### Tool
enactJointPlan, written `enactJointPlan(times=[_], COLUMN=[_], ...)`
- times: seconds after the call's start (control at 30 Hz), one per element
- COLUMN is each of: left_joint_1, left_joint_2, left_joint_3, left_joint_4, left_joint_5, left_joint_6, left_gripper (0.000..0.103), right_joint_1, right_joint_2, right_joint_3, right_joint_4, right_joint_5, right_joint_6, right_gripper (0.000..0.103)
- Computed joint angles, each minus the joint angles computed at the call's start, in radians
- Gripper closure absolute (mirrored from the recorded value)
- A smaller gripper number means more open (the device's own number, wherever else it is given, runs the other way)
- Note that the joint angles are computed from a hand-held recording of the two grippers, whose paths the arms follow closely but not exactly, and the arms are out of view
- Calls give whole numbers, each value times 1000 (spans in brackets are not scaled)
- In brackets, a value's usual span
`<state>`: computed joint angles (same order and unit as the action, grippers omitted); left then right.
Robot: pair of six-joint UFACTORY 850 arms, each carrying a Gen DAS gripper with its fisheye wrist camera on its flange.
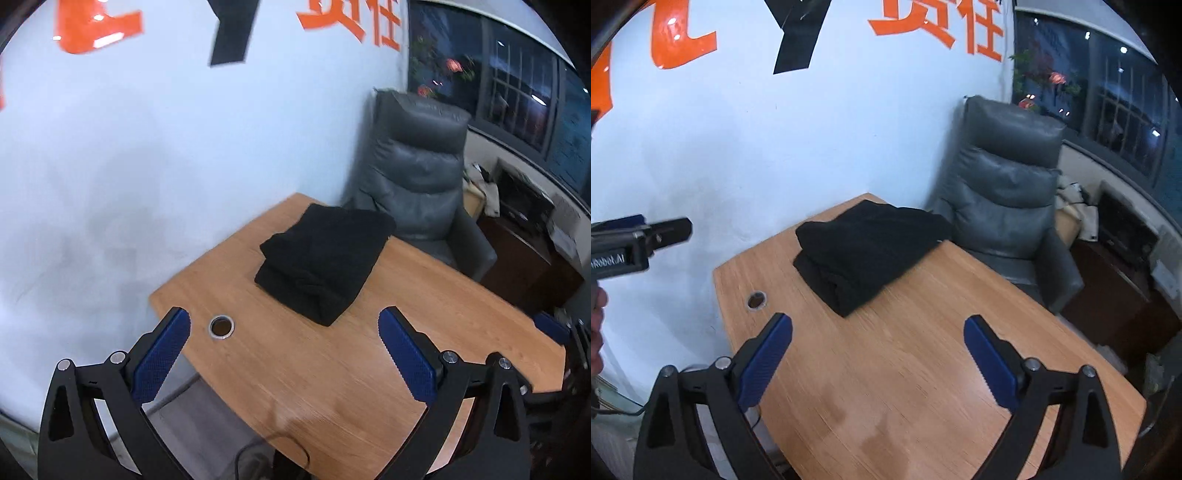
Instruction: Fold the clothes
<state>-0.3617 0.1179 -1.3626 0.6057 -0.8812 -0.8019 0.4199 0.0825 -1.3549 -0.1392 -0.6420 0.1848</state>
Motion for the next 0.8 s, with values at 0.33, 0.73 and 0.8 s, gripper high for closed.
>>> enactJointPlan(times=[0.33,0.73,0.8], left_joint_1=[-164,-199,-202], left_joint_2=[41,65,60], left_joint_3=[24,35,31], left_joint_4=[143,156,155], left_joint_5=[-188,-234,-240], left_joint_6=[-188,-192,-194], left_gripper=[0,0,0], right_joint_1=[56,54,55], right_joint_2=[146,125,125], right_joint_3=[120,84,81], right_joint_4=[-189,-163,-157], right_joint_5=[-9,-28,-33], right_joint_6=[115,100,90], right_gripper=[5,4,4])
